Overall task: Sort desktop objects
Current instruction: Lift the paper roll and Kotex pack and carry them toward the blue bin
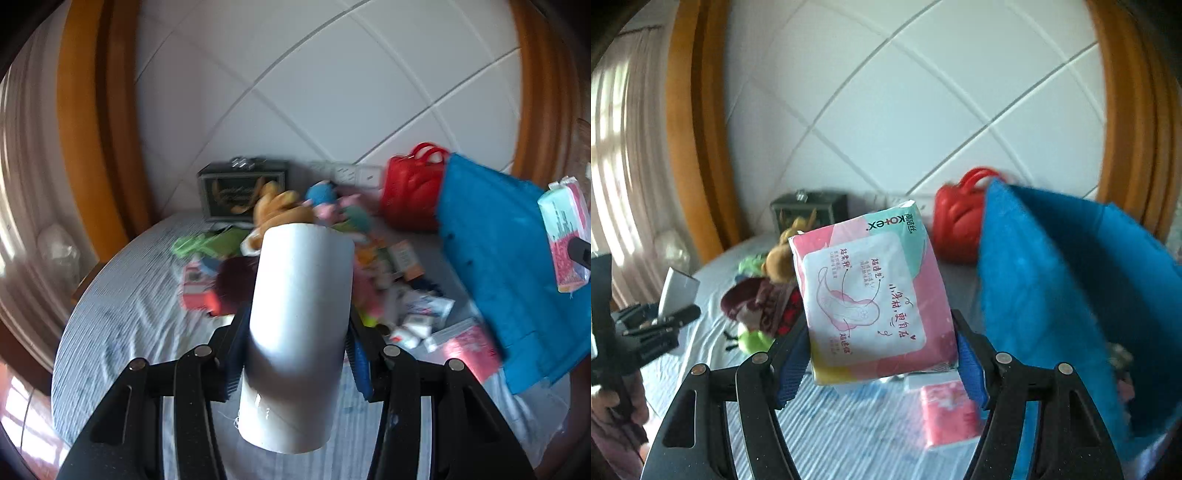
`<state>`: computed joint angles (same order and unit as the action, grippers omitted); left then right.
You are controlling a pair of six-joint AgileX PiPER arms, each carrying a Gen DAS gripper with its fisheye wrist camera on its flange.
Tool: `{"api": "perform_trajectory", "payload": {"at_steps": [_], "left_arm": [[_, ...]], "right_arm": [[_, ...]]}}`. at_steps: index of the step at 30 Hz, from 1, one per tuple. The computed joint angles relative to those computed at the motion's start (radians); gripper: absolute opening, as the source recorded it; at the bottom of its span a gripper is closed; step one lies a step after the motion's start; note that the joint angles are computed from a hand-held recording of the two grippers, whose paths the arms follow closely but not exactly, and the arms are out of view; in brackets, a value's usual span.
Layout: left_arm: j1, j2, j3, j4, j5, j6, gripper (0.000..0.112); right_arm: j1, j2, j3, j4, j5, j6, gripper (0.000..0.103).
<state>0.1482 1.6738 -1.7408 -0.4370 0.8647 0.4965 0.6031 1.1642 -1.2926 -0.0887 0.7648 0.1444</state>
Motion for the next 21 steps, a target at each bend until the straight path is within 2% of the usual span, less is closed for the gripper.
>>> {"api": "perform_trajectory", "payload": {"at_steps": [6,10,15,19,21], "left_arm": [[-0.171,-0.100,0.052,0.054,-0.046,-0.089,0.047],[-0.336,-0.134,0.032,0.179,-0.090,-0.223,0.047],[-0.564,-0.106,-0.078,0.383,-0.094,-0.442,0.047],[-0.743,-0.036,-0.234,0.550,-0.066,-0.629,0.047],[-0.826,0.016,-0.333,0.635,-0.037,-0.709,0.047]], "right_arm": [[-0.318,-0.111,0.011,0.305,0.041,-0.315,0.070],[-0.639,-0.114,-0.025,0.607,0.156,-0.613,0.070],[-1.021,-0.050,-0.101,0.880,0.315,-0.895,0.070],[-1.211,0.056,-0.205,0.968,0.402,-1.008,0.070],[-1.263,0.113,-0.256,0.971,0.421,-1.028,0.070]]}}
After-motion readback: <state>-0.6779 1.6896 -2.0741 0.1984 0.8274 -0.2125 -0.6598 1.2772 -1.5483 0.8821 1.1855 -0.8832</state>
